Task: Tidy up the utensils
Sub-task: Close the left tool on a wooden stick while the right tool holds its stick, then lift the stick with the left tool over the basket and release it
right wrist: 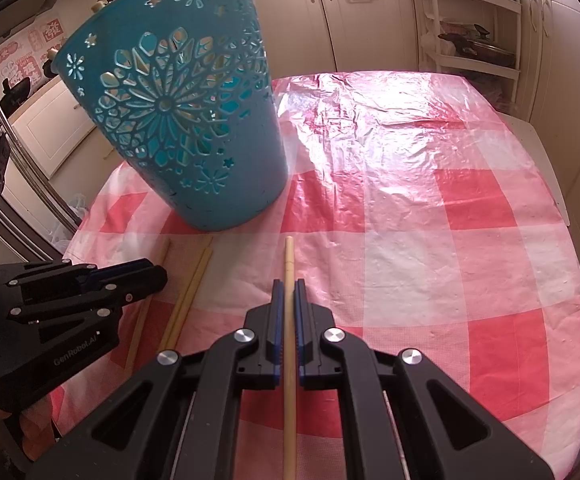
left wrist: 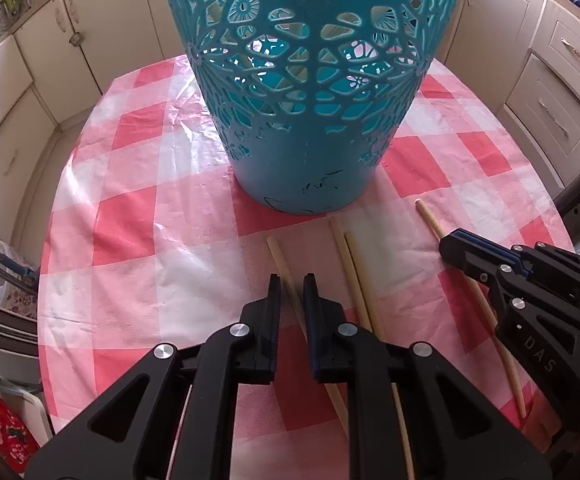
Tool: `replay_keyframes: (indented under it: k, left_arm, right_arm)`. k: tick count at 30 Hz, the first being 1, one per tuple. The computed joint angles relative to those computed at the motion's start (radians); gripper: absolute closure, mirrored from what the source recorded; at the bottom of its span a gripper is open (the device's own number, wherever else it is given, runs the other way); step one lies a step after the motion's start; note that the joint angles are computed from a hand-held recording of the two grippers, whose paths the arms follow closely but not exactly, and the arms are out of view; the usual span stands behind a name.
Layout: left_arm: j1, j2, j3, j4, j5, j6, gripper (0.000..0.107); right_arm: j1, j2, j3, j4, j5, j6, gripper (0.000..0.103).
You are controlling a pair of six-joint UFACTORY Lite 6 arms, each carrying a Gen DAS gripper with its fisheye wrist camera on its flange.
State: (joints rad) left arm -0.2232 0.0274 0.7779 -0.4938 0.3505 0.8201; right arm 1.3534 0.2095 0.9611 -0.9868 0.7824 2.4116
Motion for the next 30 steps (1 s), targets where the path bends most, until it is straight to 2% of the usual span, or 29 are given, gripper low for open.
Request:
replay_keyframes:
  k: [3, 8, 15, 18, 21, 24, 27, 30]
  left_arm:
    - [-0.030, -0.016, -0.012, 0.055, -0.014, -0.054, 0.099]
    - [-0.025, -0.024, -0.013, 0.008, 0.006, 0.008, 0.102]
    - [0.036, -0.175, -0.056, -0.145, 0.113, 0.256, 0.102]
    - [0.125, -0.206, -0.017, -0.271, 0.275, 0.422, 0.102]
    - [0.268, -0.205, 0.077, -0.389, 0.549, 0.569, 0.102]
    - [0.395, -0.175, 0.207, -0.469, 0.814, 0.610, 0.102]
    - [0.457, -0.118, 0.352, -0.567, 0.959, 0.553, 0.102]
    - [0.483, -0.072, 0.481, -0.678, 1.010, 0.479, 0.102]
  right_arm:
    - [0.000, 0.002, 0.002, 0.000, 0.000, -0.001, 0.097]
    - [-0.006, 0.019, 0.023, 0.009, 0.008, -0.021, 0.097]
    - [0.002, 0.032, 0.035, 0.003, 0.017, -0.006, 0.097]
    - [0.004, 0.025, 0.023, -0.007, 0.013, 0.014, 0.097]
    - [0.006, 0.013, 0.006, -0.020, 0.006, 0.038, 0.097]
    - [0.007, 0.009, 0.001, -0.024, 0.005, 0.045, 0.097]
    - [0.007, 0.009, 0.000, -0.025, 0.004, 0.046, 0.097]
    - [0.007, 0.007, -0.003, -0.029, 0.002, 0.052, 0.097]
